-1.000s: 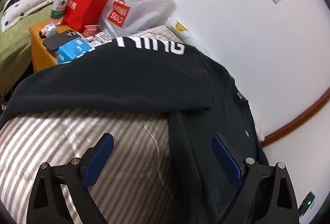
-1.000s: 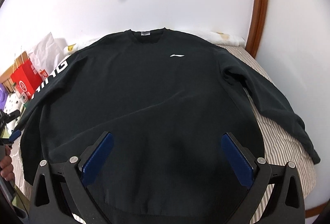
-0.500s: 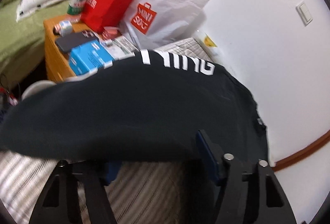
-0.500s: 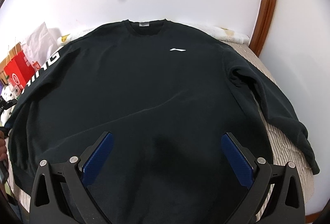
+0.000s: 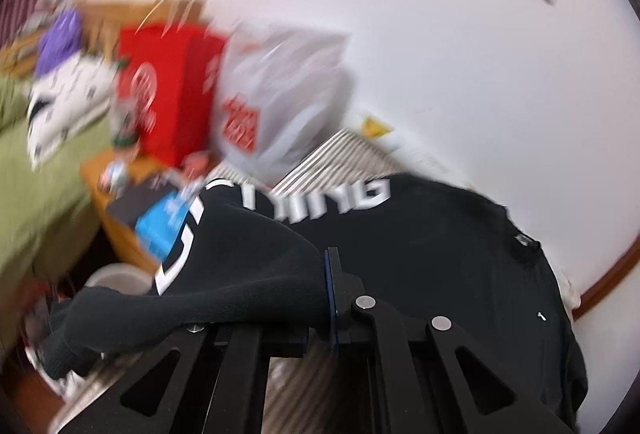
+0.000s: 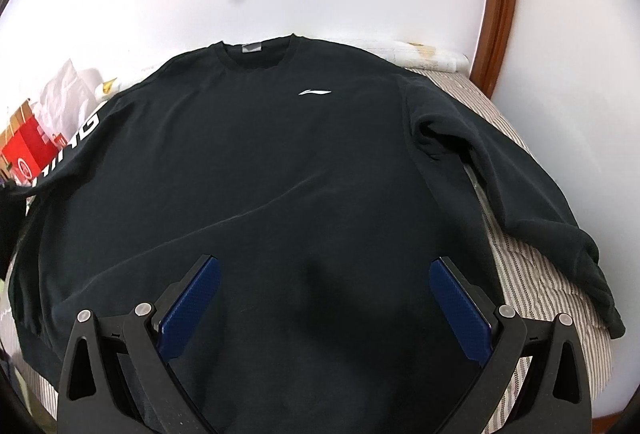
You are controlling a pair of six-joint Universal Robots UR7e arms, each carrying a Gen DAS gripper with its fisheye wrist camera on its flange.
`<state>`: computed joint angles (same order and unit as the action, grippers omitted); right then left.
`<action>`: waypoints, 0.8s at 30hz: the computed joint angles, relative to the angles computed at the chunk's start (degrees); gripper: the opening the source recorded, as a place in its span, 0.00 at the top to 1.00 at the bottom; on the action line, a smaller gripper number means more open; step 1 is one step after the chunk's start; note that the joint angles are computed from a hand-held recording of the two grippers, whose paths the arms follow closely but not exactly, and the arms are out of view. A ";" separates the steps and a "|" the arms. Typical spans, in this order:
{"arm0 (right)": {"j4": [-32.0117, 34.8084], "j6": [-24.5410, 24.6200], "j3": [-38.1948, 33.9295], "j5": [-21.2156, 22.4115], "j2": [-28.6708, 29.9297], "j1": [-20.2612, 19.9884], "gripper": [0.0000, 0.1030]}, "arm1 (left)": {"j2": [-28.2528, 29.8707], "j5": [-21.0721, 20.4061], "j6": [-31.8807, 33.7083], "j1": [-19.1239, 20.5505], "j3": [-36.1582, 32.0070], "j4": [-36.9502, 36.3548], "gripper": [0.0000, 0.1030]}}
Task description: Fold small clothes
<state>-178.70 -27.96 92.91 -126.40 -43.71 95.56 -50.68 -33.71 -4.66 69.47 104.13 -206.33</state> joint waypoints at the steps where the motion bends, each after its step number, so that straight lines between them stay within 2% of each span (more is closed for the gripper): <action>1: -0.06 0.00 -0.04 0.23 -0.09 -0.14 0.01 | 0.66 -0.33 2.82 -0.91 -1.42 -0.50 0.94; 4: -0.64 -0.18 0.30 0.94 -0.89 -0.68 0.01 | 3.25 -1.42 8.68 -3.33 -6.24 -0.20 0.94; 8: -0.89 1.11 1.12 2.68 -2.85 -1.51 0.01 | 7.09 -5.01 12.70 -5.60 -12.49 3.61 0.94; 11: -2.46 0.72 2.33 2.87 -4.34 -1.89 0.01 | 11.75 -7.53 16.32 -7.33 -18.25 8.73 0.94; 16: -4.16 0.02 4.29 2.04 -6.48 -2.65 0.00 | 19.15 -8.44 19.74 -8.78 -25.24 17.24 0.94; 19: -5.41 -0.91 5.59 1.14 -7.46 -3.08 0.01 | 22.47 -8.34 17.80 -8.61 -28.62 24.50 0.94; 24: -6.91 -2.76 7.13 -0.59 -8.46 -3.76 0.01 | 24.14 -9.42 9.19 -7.74 -30.54 36.34 0.93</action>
